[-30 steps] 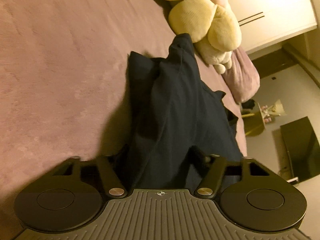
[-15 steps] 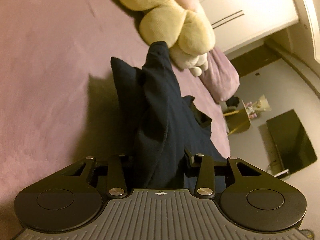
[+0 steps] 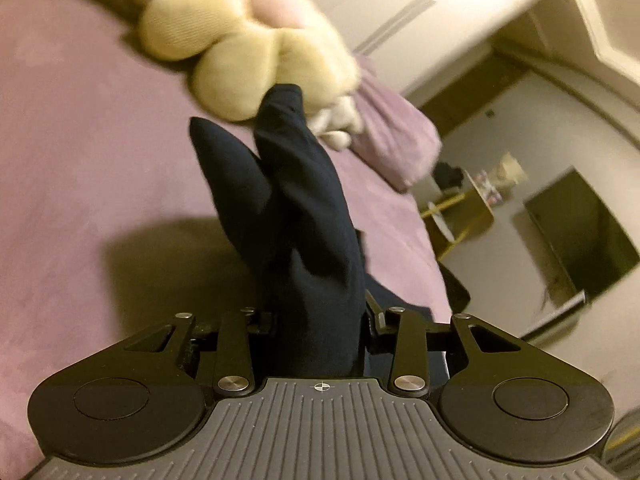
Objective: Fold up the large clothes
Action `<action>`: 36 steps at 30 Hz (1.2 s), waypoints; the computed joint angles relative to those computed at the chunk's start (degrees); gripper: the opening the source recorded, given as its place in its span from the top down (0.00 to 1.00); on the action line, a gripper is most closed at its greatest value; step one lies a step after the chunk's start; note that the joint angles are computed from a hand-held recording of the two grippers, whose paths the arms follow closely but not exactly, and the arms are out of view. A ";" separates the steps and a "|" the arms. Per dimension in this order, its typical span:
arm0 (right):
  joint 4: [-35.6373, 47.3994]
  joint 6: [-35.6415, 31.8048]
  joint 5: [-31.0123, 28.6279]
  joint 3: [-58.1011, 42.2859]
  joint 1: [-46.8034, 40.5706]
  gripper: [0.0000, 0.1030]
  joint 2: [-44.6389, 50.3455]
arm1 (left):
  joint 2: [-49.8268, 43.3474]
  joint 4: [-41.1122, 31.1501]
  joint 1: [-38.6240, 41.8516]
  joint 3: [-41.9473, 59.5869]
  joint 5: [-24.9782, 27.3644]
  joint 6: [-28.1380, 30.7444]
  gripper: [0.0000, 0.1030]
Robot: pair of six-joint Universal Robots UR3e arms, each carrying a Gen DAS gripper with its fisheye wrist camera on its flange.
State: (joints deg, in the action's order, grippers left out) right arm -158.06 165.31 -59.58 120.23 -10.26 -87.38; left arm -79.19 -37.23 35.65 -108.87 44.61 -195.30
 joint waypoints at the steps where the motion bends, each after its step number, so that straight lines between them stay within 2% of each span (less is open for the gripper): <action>1: 0.13 0.59 1.20 1.77 -1.91 0.98 -2.14 | -0.92 0.35 -2.15 2.12 0.55 -1.05 0.61; 4: 5.74 -1.28 5.42 4.41 -8.14 0.98 -5.81 | -7.35 3.32 -11.59 10.86 3.59 -6.18 0.61; 6: 11.00 -2.61 7.19 3.17 -9.61 0.99 -3.80 | -13.48 5.41 -19.54 17.74 8.19 -7.52 0.61; 8: 13.26 -3.24 12.04 3.06 -12.50 1.00 -1.39 | -21.20 6.66 -27.10 25.56 12.59 -9.47 0.61; 11: 26.07 -5.10 18.66 0.29 -18.25 1.00 -1.73 | -32.85 6.39 -36.27 37.24 18.91 -8.90 0.61; 13: 28.38 -8.27 19.62 2.68 -22.21 1.00 -6.68 | -39.83 5.50 -40.71 43.21 22.30 -6.84 0.55; 14: 30.49 -11.57 20.27 3.96 -24.81 1.00 -9.77 | -42.96 5.09 -42.33 45.39 23.32 -6.71 0.45; 15: 32.83 -14.39 20.68 5.03 -27.38 1.00 -12.49 | -44.95 4.51 -43.47 46.55 24.22 -6.92 0.30; 17: 39.95 -20.50 20.89 5.26 -33.07 1.00 -17.15 | -46.18 8.49 -44.43 43.70 22.94 -8.79 0.19; 19: 46.84 -25.75 21.18 5.11 -38.65 1.00 -20.82 | -42.76 13.37 -44.46 37.59 22.85 -7.99 0.14; 21: 48.39 -26.65 20.70 5.27 -42.88 0.97 -23.46 | -37.33 15.42 -43.22 31.50 20.98 -7.50 0.12; 24: 49.43 -27.80 21.63 5.39 -47.42 0.94 -27.21 | -27.79 23.43 -38.41 19.32 13.68 -10.50 0.10; 25: 50.46 -28.40 22.73 5.13 -48.48 0.94 -28.58 | -24.96 25.81 -36.69 16.07 12.89 -11.42 0.10; 26: 50.04 -28.06 24.21 5.03 -48.87 0.94 -29.62 | -22.66 28.51 -35.16 13.43 13.49 -11.92 0.09; 27: 47.64 -26.15 25.59 5.27 -48.57 0.94 -31.12 | -20.71 30.02 -34.70 11.61 16.32 -12.23 0.07; 31: 25.94 -12.14 28.91 4.42 -39.35 0.94 -28.22 | -14.70 26.48 -33.70 7.23 31.65 -11.74 0.07; 33: 12.35 -4.45 25.45 1.10 -30.17 0.94 -21.53 | -12.95 24.15 -33.25 5.18 37.98 -15.98 0.07; 36: 0.29 3.61 13.06 -10.32 -12.49 0.94 -8.19 | -9.56 24.78 -30.16 -1.07 40.62 -22.44 0.07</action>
State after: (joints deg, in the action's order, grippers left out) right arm -157.78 168.92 -46.52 109.91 -22.75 -95.57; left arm -88.75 -12.45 5.49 -109.94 85.23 -217.74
